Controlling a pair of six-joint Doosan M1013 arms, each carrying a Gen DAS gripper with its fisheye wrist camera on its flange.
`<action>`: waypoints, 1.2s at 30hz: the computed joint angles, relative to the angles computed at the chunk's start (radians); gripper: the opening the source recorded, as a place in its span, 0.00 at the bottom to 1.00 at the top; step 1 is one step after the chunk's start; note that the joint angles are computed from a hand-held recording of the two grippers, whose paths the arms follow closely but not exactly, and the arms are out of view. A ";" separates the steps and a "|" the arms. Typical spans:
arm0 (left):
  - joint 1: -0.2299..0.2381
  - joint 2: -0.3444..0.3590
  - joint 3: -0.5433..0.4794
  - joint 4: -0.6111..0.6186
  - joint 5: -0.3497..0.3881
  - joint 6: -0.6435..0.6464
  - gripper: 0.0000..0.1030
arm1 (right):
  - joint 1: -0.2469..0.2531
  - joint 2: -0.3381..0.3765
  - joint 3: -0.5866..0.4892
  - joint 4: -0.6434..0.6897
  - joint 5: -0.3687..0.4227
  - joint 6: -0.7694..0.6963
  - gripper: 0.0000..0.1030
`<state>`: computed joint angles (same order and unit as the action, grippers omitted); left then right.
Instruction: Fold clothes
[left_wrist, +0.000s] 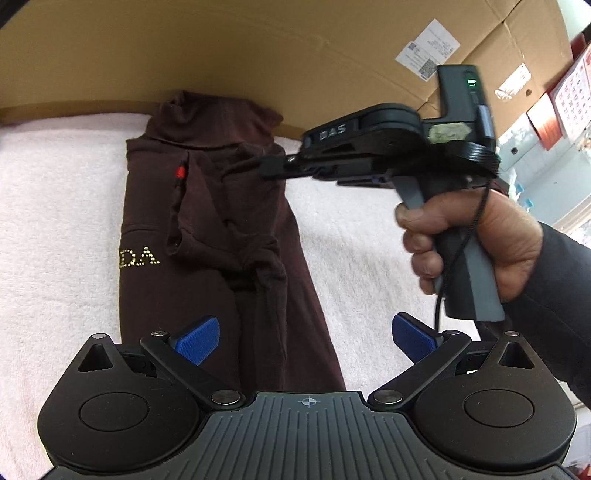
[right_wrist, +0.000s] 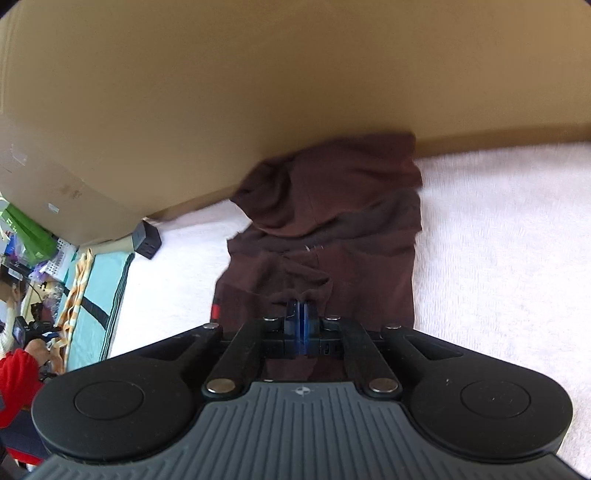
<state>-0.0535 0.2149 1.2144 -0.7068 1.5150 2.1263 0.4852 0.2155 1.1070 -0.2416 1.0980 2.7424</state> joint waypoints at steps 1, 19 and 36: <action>0.001 0.005 -0.005 0.004 0.004 -0.001 1.00 | 0.008 0.006 -0.017 -0.031 0.028 0.013 0.02; -0.009 0.005 -0.055 0.010 -0.054 -0.095 1.00 | -0.092 0.020 0.010 0.398 -0.192 -0.357 0.48; -0.107 0.115 -0.150 0.007 -0.033 0.183 1.00 | -0.093 0.071 -0.119 0.234 0.124 -0.780 0.07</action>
